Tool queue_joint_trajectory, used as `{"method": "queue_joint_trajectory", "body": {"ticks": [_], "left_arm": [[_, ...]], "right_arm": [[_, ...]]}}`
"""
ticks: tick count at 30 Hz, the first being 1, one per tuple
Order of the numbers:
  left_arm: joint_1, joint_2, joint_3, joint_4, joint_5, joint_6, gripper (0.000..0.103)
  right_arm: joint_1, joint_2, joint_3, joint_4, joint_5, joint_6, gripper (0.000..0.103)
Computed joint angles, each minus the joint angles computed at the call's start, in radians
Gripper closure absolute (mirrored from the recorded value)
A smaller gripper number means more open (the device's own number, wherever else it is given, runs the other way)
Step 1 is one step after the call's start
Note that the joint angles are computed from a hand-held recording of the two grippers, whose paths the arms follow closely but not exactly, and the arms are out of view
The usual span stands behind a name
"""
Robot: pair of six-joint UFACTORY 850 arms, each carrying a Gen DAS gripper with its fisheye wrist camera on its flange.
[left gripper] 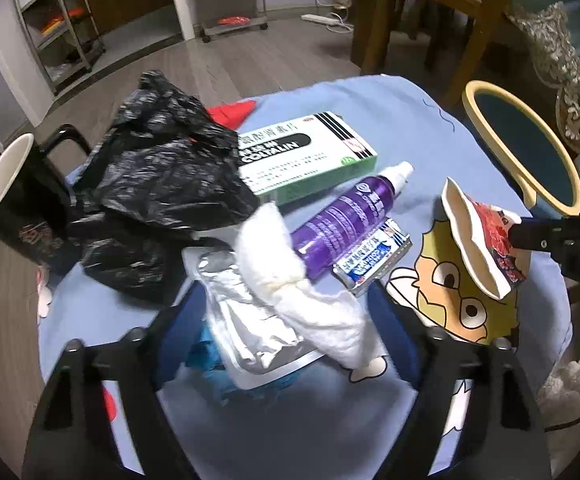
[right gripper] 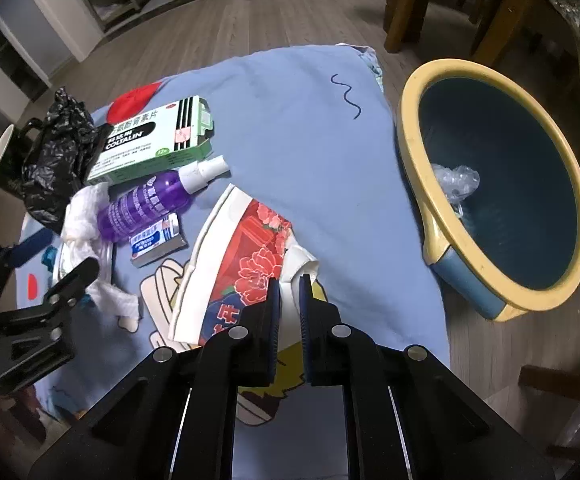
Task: Collect trash
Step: 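Grasp the red-flowered snack box with the right gripper while the left gripper grasps white tissue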
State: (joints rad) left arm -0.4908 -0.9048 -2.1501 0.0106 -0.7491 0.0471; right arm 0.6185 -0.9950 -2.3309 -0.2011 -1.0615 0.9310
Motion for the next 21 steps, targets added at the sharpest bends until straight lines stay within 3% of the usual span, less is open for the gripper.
{"method": "queue_joint_trajectory", "body": {"ticks": [2,4,6,7,10,15,21], "left_arm": [[-0.002,-0.013,-0.018,-0.008,-0.013,0.005,0.036],[-0.007,-0.027,-0.036,0.002,-0.032,0.005,0.050],[-0.013,-0.034,-0.041,0.037,-0.035,-0.009,0.053],[-0.015,-0.031,-0.036,0.054,-0.029,-0.018,0.063],[-0.009,-0.025,-0.032,0.060,-0.025,-0.041,0.078],[-0.009,0.011,0.007,0.102,0.008,-0.061,0.084],[-0.007,0.092,0.094,0.081,0.100,-0.047,0.085]], "right_arm": [[0.000,-0.004,-0.008,0.003,-0.003,-0.003,0.092],[0.001,-0.008,-0.013,0.001,-0.005,-0.006,0.092],[0.000,-0.009,-0.015,0.001,-0.005,-0.010,0.092],[-0.001,-0.007,-0.012,0.002,-0.001,-0.009,0.092],[0.000,-0.014,-0.022,0.002,-0.004,-0.010,0.092],[0.005,-0.023,-0.046,-0.005,-0.007,-0.004,0.092],[0.008,-0.016,-0.052,-0.027,0.008,0.013,0.092]]}}
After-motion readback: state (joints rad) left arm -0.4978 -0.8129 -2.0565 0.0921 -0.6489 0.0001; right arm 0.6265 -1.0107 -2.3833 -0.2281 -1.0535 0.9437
